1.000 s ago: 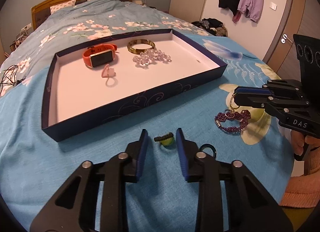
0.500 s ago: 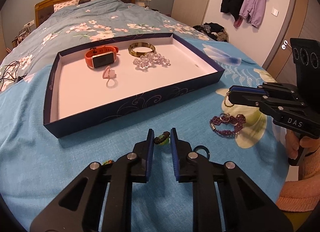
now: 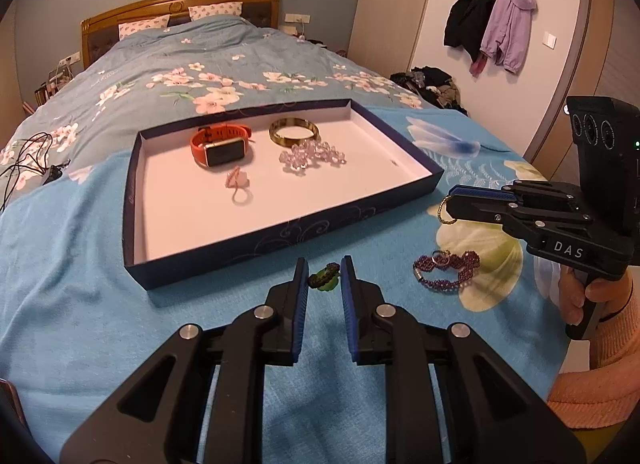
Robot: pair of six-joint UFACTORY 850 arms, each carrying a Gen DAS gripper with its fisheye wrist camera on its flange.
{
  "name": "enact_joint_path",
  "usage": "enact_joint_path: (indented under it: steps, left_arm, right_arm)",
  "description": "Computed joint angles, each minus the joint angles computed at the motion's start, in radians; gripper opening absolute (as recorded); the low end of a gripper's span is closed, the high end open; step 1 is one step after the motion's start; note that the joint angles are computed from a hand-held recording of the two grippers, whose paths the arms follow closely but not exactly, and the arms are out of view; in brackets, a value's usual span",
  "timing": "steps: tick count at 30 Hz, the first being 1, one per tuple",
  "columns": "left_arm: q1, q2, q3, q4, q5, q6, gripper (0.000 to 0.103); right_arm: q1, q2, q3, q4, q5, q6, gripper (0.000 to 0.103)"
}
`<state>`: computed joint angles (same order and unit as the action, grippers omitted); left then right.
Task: Organize jewelry
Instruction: 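Carry the green pendant in the left tool and gold ring in the right tool over the box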
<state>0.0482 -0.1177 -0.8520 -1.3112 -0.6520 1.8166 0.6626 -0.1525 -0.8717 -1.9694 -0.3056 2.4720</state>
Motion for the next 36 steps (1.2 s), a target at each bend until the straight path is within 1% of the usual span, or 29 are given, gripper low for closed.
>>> enact_joint_path:
  steps: [16, 26, 36]
  left_arm:
    - [0.007, 0.022, -0.005, -0.059, 0.009, 0.028, 0.017]
    - [0.006, 0.022, -0.016, -0.082, 0.022, 0.034, 0.017]
    - [-0.004, 0.015, -0.028, -0.108, 0.051, 0.046, 0.017]
  right_arm:
    - [-0.008, -0.020, -0.035, -0.061, -0.001, 0.041, 0.007]
    - [-0.018, -0.034, -0.061, -0.049, 0.005, 0.008, 0.007]
    - [-0.035, -0.052, -0.088, -0.035, 0.014, -0.022, 0.007]
